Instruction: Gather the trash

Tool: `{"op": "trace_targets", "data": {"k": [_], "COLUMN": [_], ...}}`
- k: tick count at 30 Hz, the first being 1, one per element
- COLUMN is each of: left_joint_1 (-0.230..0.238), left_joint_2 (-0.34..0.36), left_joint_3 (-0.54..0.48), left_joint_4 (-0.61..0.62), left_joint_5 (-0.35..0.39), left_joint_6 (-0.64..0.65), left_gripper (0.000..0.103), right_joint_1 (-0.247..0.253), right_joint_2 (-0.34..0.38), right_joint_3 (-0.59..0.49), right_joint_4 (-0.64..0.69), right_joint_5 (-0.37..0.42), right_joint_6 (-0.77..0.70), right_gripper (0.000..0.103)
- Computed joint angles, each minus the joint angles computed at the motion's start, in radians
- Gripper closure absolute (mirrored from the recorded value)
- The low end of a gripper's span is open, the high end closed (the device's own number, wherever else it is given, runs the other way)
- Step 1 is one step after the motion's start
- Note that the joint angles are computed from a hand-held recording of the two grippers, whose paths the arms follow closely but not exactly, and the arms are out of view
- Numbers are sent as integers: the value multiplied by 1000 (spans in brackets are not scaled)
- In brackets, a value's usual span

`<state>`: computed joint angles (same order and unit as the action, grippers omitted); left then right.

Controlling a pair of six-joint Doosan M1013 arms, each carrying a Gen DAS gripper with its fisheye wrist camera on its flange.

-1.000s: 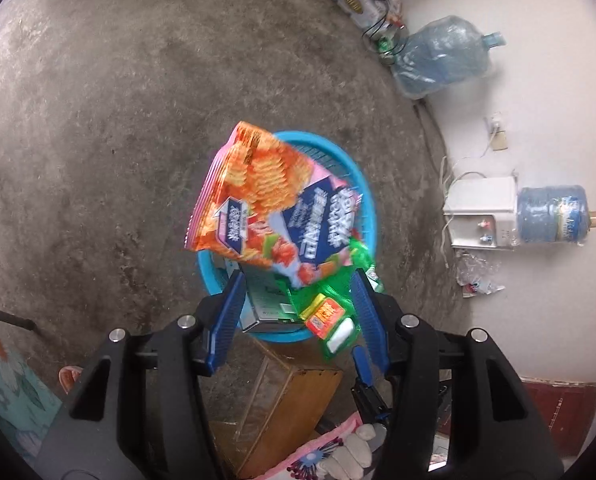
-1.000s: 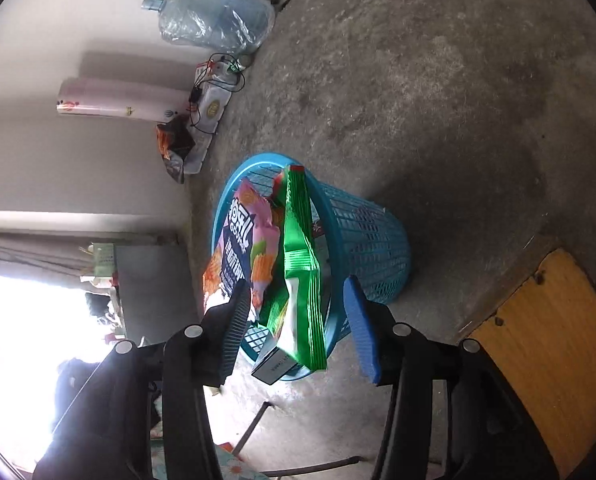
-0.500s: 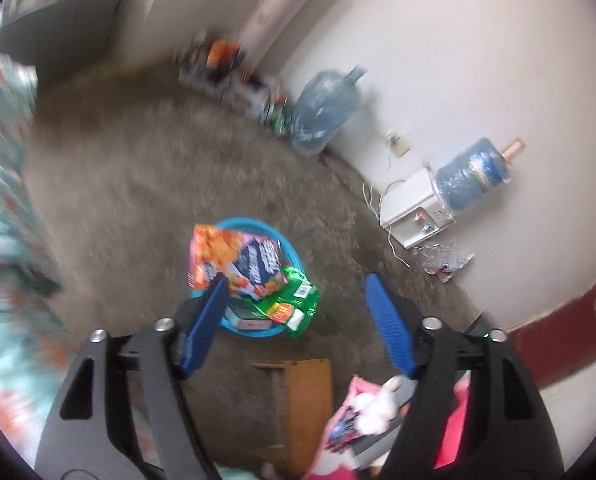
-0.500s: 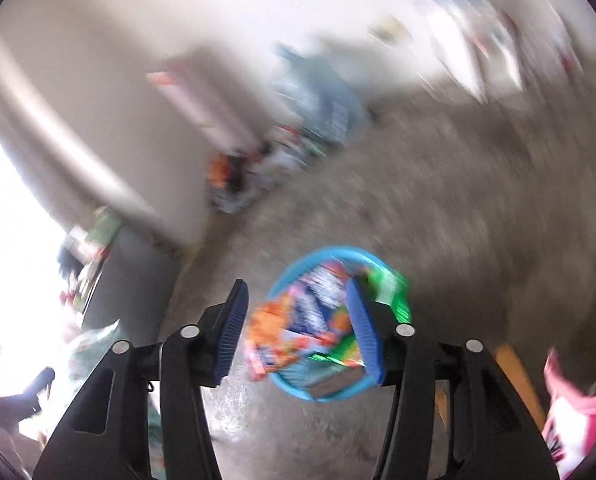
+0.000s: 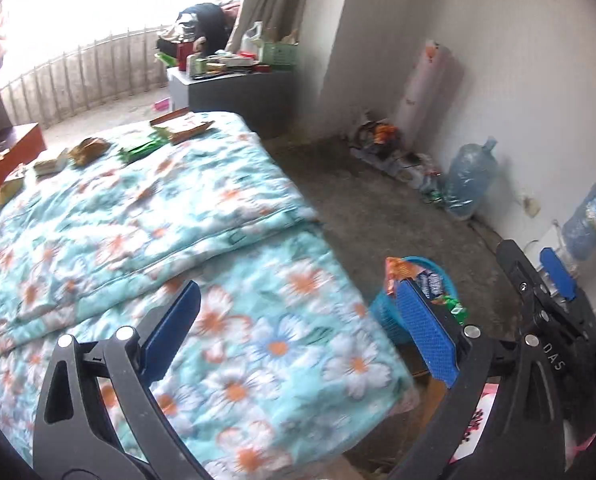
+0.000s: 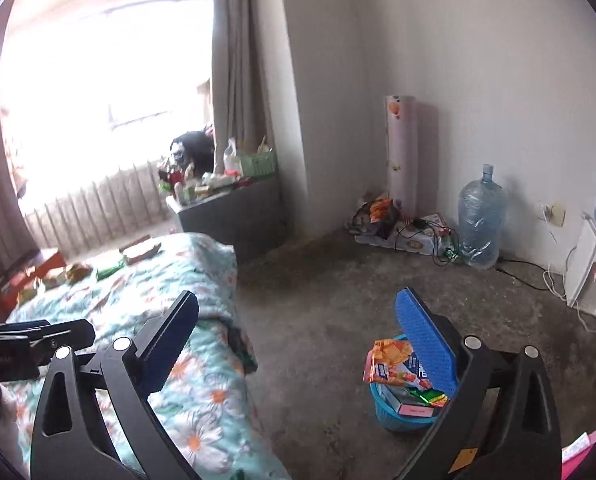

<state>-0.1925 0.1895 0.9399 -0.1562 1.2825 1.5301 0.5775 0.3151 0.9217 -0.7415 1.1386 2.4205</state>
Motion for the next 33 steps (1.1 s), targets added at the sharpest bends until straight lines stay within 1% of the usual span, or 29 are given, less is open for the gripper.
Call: {"op": "trace_targets", "data": {"k": [2,4,8,10,13,18,23,29,33], "left_joint_1": [-1,3,12,12,9,24,15,9,-1], "left_joint_2": [-42,-74,-110,-124,-136,-147,-155,-158,-160], "left_joint_3": [66,118,175,198,227,251,246,240,240], "left_joint_4": [56,104,197,216,237,195,225,215,212], "left_joint_5": [-44,-73,-70,-49,-14,36,20,16,18], "left_joint_6": [-18,-33,-67,-61,-78,-113,-128,-133,-126], "left_gripper": [9,9,9,9,9,9,9,9,9], "right_joint_1": [25,51,80,87,94,92,94,95,96], "right_joint_2": [25,36,41,36,25,22,14,0,-13], "right_joint_3": [-44,-64,-60,-42,-16,-4,-1,12,27], "right_joint_4": [16,40,80,105,149,188,171,150,140], "right_joint_5": [77,141,251,283,309,340,359,387,392], "right_joint_6": [-92,-151,-198,-222,-225,-215,-204,-178,-153], "right_gripper": [7,7,7,7,7,7,7,7,7]}}
